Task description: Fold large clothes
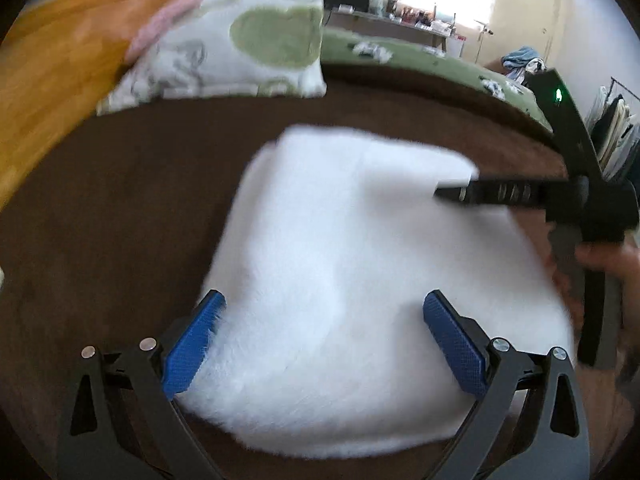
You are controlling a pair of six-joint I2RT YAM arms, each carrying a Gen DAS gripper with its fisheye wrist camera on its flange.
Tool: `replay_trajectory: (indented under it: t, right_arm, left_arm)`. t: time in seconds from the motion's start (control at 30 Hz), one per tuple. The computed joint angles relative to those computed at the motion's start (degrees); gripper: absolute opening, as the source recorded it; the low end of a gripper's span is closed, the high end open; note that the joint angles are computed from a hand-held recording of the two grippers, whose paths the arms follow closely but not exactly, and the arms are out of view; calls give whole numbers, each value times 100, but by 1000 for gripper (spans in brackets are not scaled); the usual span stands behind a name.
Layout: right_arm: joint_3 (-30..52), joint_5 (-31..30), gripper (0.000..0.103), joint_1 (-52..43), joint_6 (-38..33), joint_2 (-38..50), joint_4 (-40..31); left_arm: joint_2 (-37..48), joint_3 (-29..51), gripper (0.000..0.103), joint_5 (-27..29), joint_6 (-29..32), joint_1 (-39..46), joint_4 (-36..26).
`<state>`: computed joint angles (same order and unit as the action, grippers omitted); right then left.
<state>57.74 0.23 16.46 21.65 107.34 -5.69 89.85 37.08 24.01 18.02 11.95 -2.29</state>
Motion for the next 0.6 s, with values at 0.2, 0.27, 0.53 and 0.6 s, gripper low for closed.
replay_trajectory:
  t: [0.2, 0.27, 0.53, 0.6]
  right_arm:
    - [397, -350, 96, -365, -117, 589, 107]
    - [502, -466, 98, -439, -194, 749, 146]
    - [314, -494, 98, -458, -307, 706, 528]
    - [31, -303, 98, -372, -423, 457, 768]
  left_arm:
    - [692, 4, 97, 979, -102, 697, 298]
    - [833, 1, 97, 1125, -131, 745, 424]
    - [1346, 161, 98, 1649, -226, 909, 528]
    - [1131, 157, 98, 1412, -220, 818, 380]
